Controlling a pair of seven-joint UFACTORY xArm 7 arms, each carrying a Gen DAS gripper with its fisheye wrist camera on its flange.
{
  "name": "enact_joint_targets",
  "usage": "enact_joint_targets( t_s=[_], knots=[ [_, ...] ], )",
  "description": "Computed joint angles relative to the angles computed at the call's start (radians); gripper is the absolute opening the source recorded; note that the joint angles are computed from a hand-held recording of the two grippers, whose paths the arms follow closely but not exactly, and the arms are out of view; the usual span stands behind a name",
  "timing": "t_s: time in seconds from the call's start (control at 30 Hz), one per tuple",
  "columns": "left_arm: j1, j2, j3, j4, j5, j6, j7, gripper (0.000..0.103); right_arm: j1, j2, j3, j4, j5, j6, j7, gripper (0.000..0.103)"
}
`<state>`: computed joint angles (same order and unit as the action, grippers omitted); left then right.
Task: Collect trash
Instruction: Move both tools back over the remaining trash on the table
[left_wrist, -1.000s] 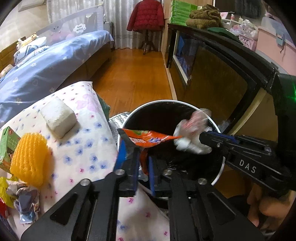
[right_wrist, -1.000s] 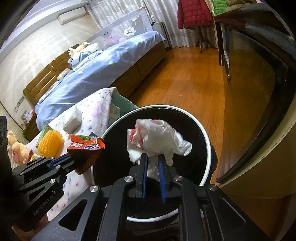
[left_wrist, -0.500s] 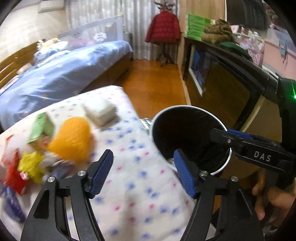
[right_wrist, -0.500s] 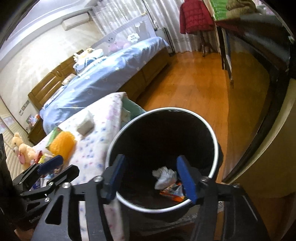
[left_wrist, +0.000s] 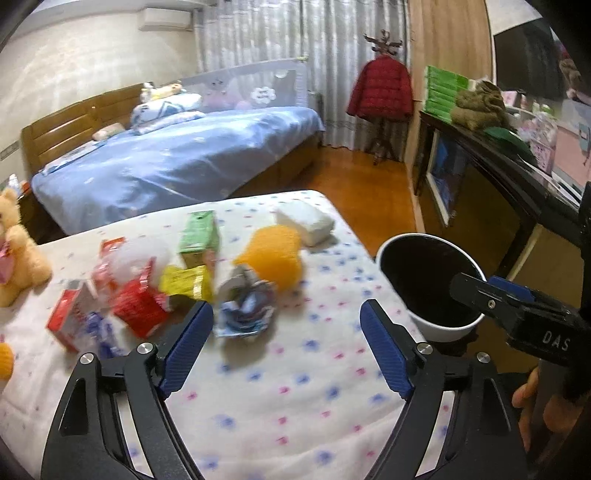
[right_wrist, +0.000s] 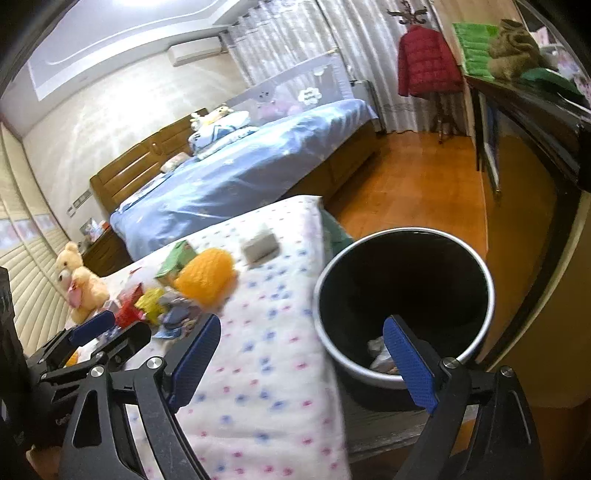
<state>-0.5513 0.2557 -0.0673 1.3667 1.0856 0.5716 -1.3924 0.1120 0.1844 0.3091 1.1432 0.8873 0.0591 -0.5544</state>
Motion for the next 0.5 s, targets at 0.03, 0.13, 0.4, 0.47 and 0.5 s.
enact_joint_targets(
  t_s=[0.03, 0.13, 0.4, 0.47, 0.5],
  knots=[
    [-0.002, -0.021, 0.005, -0.023, 0.016, 0.006, -0.021, 0.086, 0.000, -0.004, 0.009, -0.005, 0.010, -0.003, -0.008, 0.092],
    [0.012, -0.075, -0.001, -0.086, 0.048, 0.017, -0.072, 0.088, 0.016, -0.012, 0.024, -0.013, 0.031, -0.012, -0.022, 0.094],
    [0.101, -0.194, -0.052, -0.237, 0.088, 0.018, -0.177, 0.088, 0.072, -0.006, 0.041, -0.016, -0.002, -0.025, -0.009, 0.094],
    [0.128, -0.225, -0.062, -0.278, 0.087, 0.012, -0.195, 0.088, 0.089, 0.005, 0.035, -0.011, -0.039, -0.020, 0.021, 0.094],
    [0.140, -0.237, -0.068, -0.295, 0.086, 0.009, -0.201, 0.088, 0.095, 0.009, 0.036, -0.008, -0.055, -0.019, 0.034, 0.094]
  ],
)
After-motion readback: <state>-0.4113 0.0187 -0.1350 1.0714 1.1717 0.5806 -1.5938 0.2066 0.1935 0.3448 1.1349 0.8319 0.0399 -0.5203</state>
